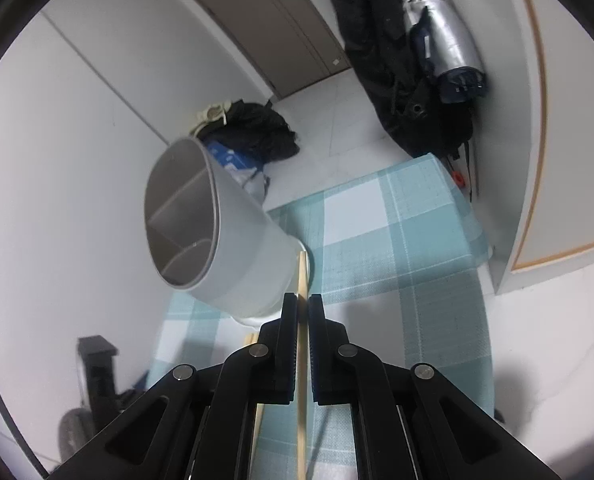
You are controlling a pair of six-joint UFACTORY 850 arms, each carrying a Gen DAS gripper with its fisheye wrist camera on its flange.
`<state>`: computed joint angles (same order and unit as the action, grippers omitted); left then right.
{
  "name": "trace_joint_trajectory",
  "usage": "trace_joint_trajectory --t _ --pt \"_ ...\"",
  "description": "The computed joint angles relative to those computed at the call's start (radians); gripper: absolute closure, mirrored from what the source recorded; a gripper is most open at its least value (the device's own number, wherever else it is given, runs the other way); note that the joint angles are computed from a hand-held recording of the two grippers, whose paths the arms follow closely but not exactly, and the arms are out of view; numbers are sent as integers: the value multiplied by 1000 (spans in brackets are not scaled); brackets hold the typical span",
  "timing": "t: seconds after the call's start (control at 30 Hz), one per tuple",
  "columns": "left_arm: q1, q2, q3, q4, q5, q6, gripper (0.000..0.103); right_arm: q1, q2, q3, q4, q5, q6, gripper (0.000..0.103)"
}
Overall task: Organize utensils
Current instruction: 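Grasp one wooden chopstick with the right tool while the left tool approaches the pile, then grasp one wooden chopstick with the left tool while the right tool holds its own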
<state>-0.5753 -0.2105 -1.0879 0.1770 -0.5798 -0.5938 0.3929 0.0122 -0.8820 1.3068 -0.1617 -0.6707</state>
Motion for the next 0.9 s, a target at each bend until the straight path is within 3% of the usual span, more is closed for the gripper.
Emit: trace_joint_trajectory --t 0.13,0.2,0.43,0.63,0.73,0.8,0.87,0.9 --pt "16 -1 -4 -43 1 12 17 -14 35 32 138 0 -127 98" --pt "22 8 1 -40 -1 11 23 -26 44 40 221 -18 -200 98" --pt "32 6 -4 -18 -13 5 25 -7 74 54 190 16 -180 99" --pt "7 -39 -56 14 -51 7 35 3 89 62 258 26 -252 98" --pt "7 -50 -78 -12 -69 31 52 8 94 65 269 34 -268 98" --pt "1 -57 -91 -29 -74 58 84 11 95 66 272 36 -274 98" --pt "2 -61 -95 -55 -79 88 101 14 95 66 270 43 -278 98" --pt "-4 -65 -103 -55 -87 84 102 16 95 65 263 45 -275 98"
